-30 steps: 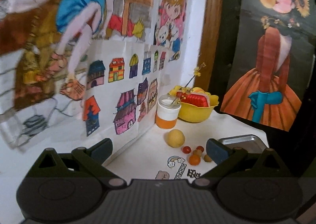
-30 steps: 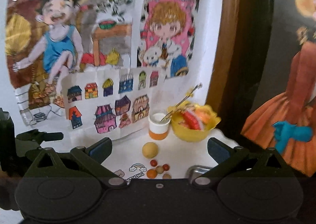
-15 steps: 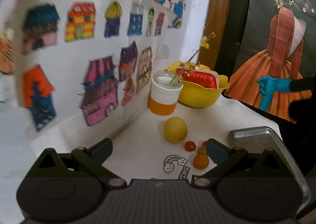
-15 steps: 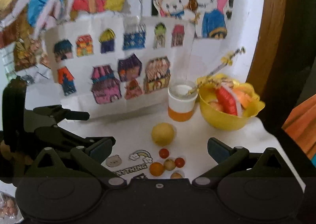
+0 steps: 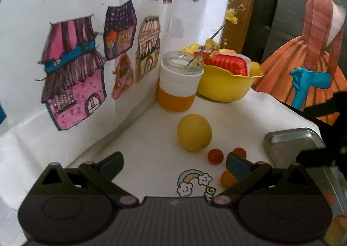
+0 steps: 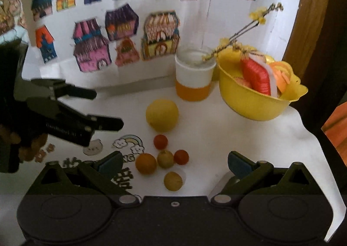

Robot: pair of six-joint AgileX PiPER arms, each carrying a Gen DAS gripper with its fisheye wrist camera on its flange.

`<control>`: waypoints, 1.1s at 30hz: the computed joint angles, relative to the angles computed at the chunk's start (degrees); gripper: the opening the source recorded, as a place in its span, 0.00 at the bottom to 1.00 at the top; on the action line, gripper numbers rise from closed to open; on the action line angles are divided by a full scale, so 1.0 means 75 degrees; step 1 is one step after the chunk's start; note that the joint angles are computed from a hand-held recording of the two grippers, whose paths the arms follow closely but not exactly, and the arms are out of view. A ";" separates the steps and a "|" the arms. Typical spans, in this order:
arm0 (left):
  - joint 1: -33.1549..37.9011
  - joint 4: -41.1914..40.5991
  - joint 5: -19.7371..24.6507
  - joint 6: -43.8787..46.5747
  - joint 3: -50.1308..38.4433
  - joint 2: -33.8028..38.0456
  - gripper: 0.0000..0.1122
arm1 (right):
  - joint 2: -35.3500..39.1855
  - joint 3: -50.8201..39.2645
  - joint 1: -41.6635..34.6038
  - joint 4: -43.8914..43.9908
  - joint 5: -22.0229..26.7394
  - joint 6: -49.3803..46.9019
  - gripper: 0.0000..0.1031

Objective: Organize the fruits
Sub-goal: 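Move both tools toward the small fruits lying beside the tray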

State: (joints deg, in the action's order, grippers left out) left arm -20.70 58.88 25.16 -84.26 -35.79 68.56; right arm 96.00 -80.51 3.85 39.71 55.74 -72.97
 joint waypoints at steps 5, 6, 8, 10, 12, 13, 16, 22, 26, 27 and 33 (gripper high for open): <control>0.0387 0.0087 -0.0465 0.0003 -0.0302 0.0539 0.91 | 0.0449 -0.0013 0.0149 0.0174 -0.0306 -0.0471 0.99; 0.0487 0.0046 -0.0594 0.0073 -0.0362 0.0631 0.91 | 0.0529 -0.0029 0.0200 0.0152 -0.0365 -0.0468 0.99; 0.0614 0.0063 -0.0813 0.0151 -0.0456 0.0808 0.91 | 0.0632 -0.0051 0.0310 0.0076 -0.0481 -0.0446 0.99; 0.0685 0.0375 -0.0976 -0.0004 -0.0557 0.1029 0.91 | 0.0699 -0.0022 0.0417 0.0058 -0.0645 -0.0533 0.99; 0.0728 0.0559 -0.1069 -0.0055 -0.0662 0.1212 0.91 | 0.0760 0.0004 0.0474 0.0116 -0.0751 -0.0648 0.99; 0.0755 0.0627 -0.1120 -0.0076 -0.0707 0.1292 0.91 | 0.0803 -0.0008 0.0498 0.0136 -0.0770 -0.0664 0.99; 0.0860 0.0563 -0.1263 0.0025 -0.0857 0.1501 0.91 | 0.0968 -0.0145 0.0565 0.0112 -0.0737 -0.0593 0.99; 0.1067 0.0201 -0.1504 0.0380 -0.1087 0.1770 0.91 | 0.1183 -0.0316 0.0694 0.0079 -0.0747 -0.0599 0.96; 0.1212 -0.0233 -0.1665 0.0703 -0.1253 0.1988 0.91 | 0.1410 -0.0580 0.0757 -0.0012 -0.0464 -0.0595 0.92; 0.1243 -0.0339 -0.1699 0.0781 -0.1293 0.2045 0.91 | 0.1445 -0.0613 0.0788 -0.0009 -0.0464 -0.0569 0.88; 0.1418 -0.0785 -0.2040 0.0985 -0.1390 0.2256 0.90 | 0.1716 -0.0888 0.0965 -0.0128 -0.0403 -0.0151 0.79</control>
